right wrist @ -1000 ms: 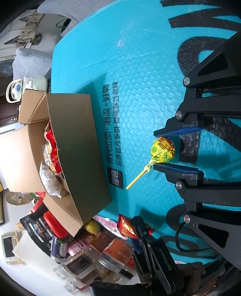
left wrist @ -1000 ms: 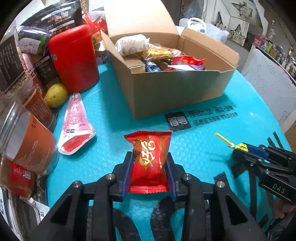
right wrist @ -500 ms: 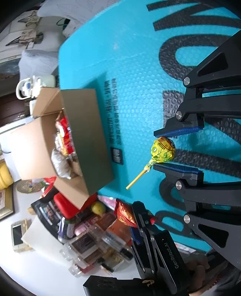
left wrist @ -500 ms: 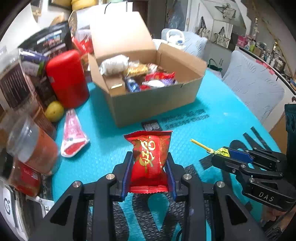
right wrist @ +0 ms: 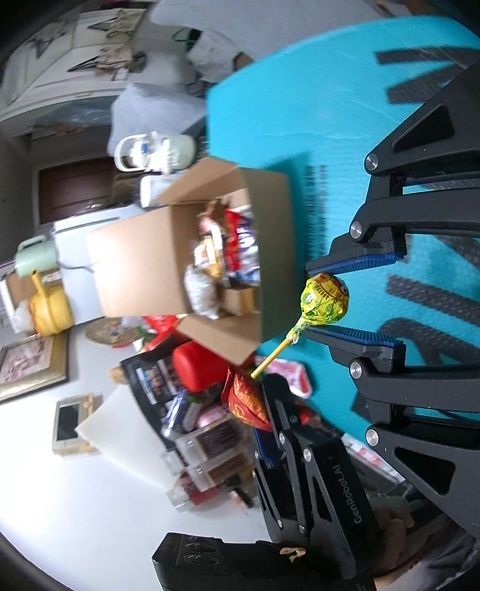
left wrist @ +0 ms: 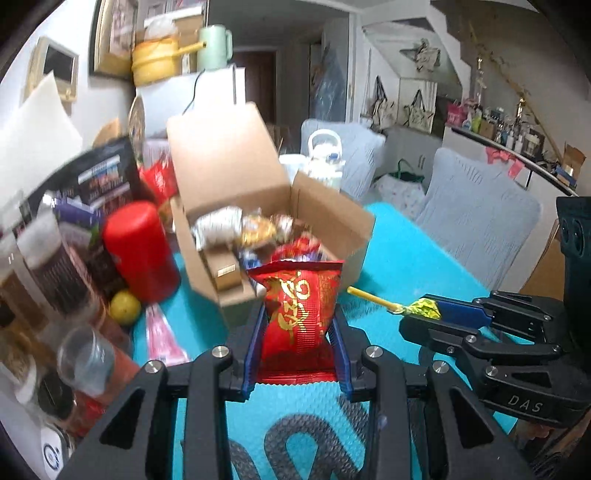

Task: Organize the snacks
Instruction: 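Lift the lollipop and red candy packet and carry them over the box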

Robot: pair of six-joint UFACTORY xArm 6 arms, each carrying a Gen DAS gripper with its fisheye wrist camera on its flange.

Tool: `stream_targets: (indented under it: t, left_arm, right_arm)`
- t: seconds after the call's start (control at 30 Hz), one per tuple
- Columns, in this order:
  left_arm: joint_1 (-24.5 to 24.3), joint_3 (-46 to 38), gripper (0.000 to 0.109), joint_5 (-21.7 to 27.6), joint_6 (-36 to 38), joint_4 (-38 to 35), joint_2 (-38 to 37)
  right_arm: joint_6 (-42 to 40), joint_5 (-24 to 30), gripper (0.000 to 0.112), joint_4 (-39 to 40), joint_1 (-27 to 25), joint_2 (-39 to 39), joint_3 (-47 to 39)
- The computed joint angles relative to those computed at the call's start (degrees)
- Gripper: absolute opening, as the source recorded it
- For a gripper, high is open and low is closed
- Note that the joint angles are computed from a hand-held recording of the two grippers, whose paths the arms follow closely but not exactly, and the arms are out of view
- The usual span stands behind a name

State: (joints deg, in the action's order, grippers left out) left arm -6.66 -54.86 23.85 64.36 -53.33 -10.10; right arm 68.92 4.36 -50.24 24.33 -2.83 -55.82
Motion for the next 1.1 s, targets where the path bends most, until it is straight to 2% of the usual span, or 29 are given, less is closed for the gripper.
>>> stream_targets:
  t: [0.27, 0.57, 0.73, 0.83, 0.97, 1.1]
  left_arm:
    - [-1.16, -7.0, 0.033, 0.08, 3.35, -4.83, 2.94]
    - [-2.08, -19.41, 0.033, 0.21, -0.42, -3.41, 13.32]
    - [-2.45, -27.43, 0.033, -0.72, -4.36, -0.59, 20.57]
    - [-2.62, -32.69, 0.033, -1.61, -7.08, 1.52, 25.4]
    - [-2.36, -40.96, 0.033, -1.69, -13.81, 6.75, 32.53]
    - [-2.31, -47.02, 0.033, -2.66, -19.4, 11.82, 37.97]
  right_arm:
    - [-4.19, -0.34, 0.028, 0.92, -1.76, 1.65, -5.78]
    - [-18.06, -1.03, 0.028, 12.16, -4.27, 7.79, -13.86]
    - [-30.26, -0.89, 0.028, 22.63, -5.13, 13.31, -20.41]
    - [-35.04, 0.01, 0.028, 26.32, -5.6, 17.35, -25.17]
    - [-50.83, 1.21, 0.028, 42.66, -5.28, 23.51, -31.92]
    - [-61.03, 3.33, 0.028, 53.35, -5.22, 28.81, -38.29]
